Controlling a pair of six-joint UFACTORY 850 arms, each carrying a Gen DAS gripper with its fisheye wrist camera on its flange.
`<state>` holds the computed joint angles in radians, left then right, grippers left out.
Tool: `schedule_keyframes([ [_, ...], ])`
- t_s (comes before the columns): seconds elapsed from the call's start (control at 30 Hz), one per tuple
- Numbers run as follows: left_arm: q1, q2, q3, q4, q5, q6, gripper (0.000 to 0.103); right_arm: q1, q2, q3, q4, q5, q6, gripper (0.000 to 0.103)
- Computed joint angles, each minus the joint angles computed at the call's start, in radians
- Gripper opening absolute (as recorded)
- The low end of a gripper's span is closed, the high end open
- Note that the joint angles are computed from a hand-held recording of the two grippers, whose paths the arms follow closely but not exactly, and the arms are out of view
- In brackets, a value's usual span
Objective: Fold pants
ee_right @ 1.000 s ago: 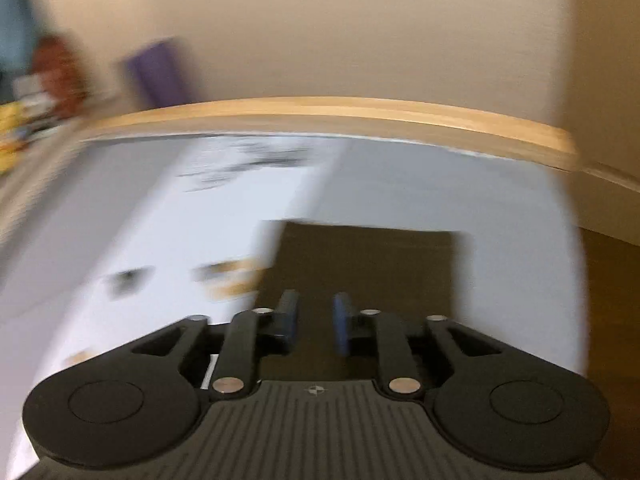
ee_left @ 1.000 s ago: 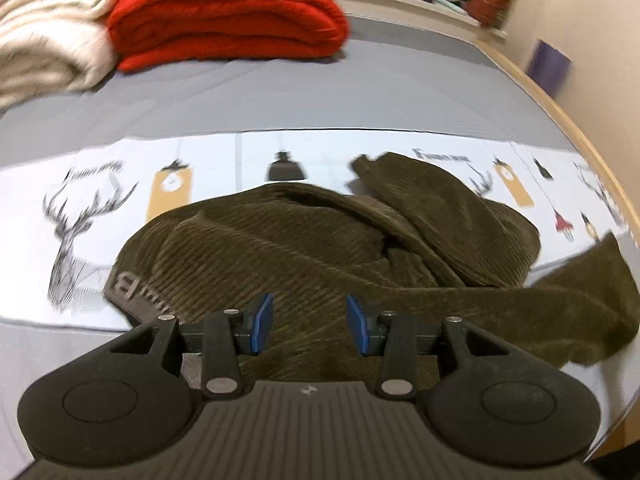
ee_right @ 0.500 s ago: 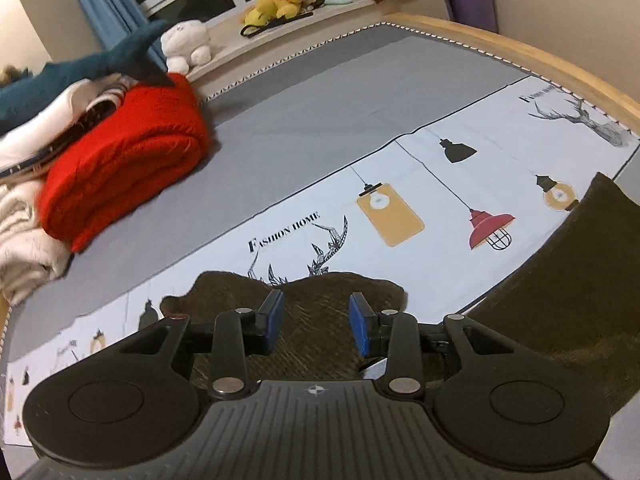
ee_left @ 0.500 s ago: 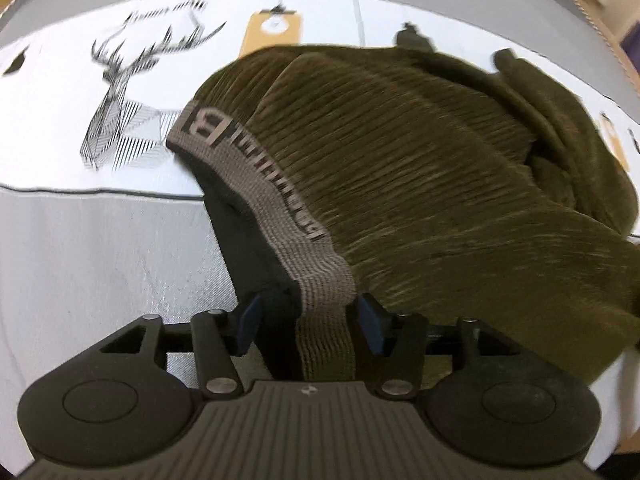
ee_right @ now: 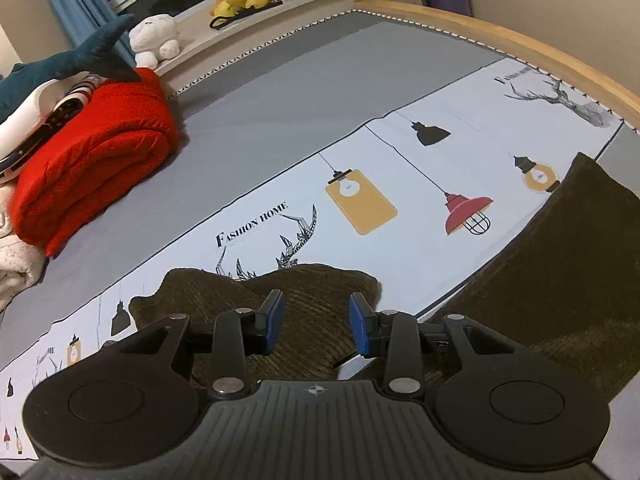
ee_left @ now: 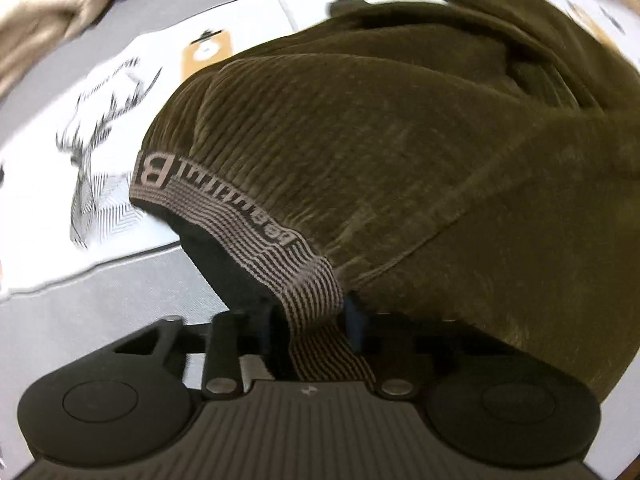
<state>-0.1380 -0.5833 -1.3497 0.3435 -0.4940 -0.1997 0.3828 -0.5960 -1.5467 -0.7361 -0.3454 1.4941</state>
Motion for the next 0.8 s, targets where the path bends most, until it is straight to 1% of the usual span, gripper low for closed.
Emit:
schedule_keyframes([
  [0.03,-0.003,0.003,0.002,0.037,-0.017,-0.02,0.033,0.0,-0.003,-0.004,0.011,-0.001,-0.011,0.038],
  [0.1,-0.009,0.004,0.009,0.189,-0.068,-0.132,0.033,0.005,-0.011,-0.016,0.015,-0.006,-0.016,0.038],
  [0.17,0.002,0.006,0.016,0.297,-0.117,-0.224,0.032,0.009,-0.016,-0.023,0.015,-0.01,-0.018,0.038],
  [0.23,0.011,0.011,0.026,0.388,-0.171,-0.269,0.033,0.011,-0.02,-0.029,0.031,-0.009,-0.033,0.038],
  [0.27,0.012,0.013,0.034,0.418,-0.194,-0.265,0.035,0.012,-0.022,-0.032,0.042,-0.01,-0.046,0.038],
  [0.3,0.013,0.017,0.042,0.435,-0.213,-0.252,0.042,0.013,-0.025,-0.037,0.055,-0.011,-0.063,0.038],
  [0.33,0.014,0.027,0.051,0.444,-0.223,-0.236,0.047,0.014,-0.029,-0.043,0.067,-0.013,-0.081,0.038],
  [0.37,0.014,0.046,0.063,0.457,-0.212,-0.236,0.05,0.015,-0.033,-0.049,0.076,-0.015,-0.096,0.038],
  [0.4,0.013,0.068,0.072,0.476,-0.193,-0.268,0.055,0.016,-0.039,-0.057,0.091,-0.017,-0.118,0.038],
  [0.47,0.012,0.116,0.085,0.489,-0.129,-0.373,0.056,0.019,-0.053,-0.074,0.135,-0.011,-0.174,0.038],
  [0.5,0.012,0.133,0.082,0.459,-0.09,-0.398,0.057,0.021,-0.062,-0.085,0.165,-0.004,-0.212,0.038],
  [0.6,0.011,0.163,0.061,0.243,0.055,-0.338,0.058,0.036,-0.099,-0.132,0.234,0.018,-0.33,0.038],
  [0.67,-0.004,0.162,0.043,0.119,0.126,-0.294,0.06,0.052,-0.132,-0.172,0.282,0.038,-0.436,0.038],
  [0.7,-0.016,0.157,0.03,0.067,0.145,-0.274,0.06,0.062,-0.152,-0.197,0.315,0.046,-0.508,0.038],
  [0.73,-0.032,0.154,0.02,0.057,0.149,-0.287,0.06,0.072,-0.175,-0.228,0.357,0.046,-0.591,0.038],
  [0.8,-0.061,0.14,-0.011,0.112,0.144,-0.361,0.06,0.095,-0.223,-0.291,0.436,0.039,-0.76,0.038],
])
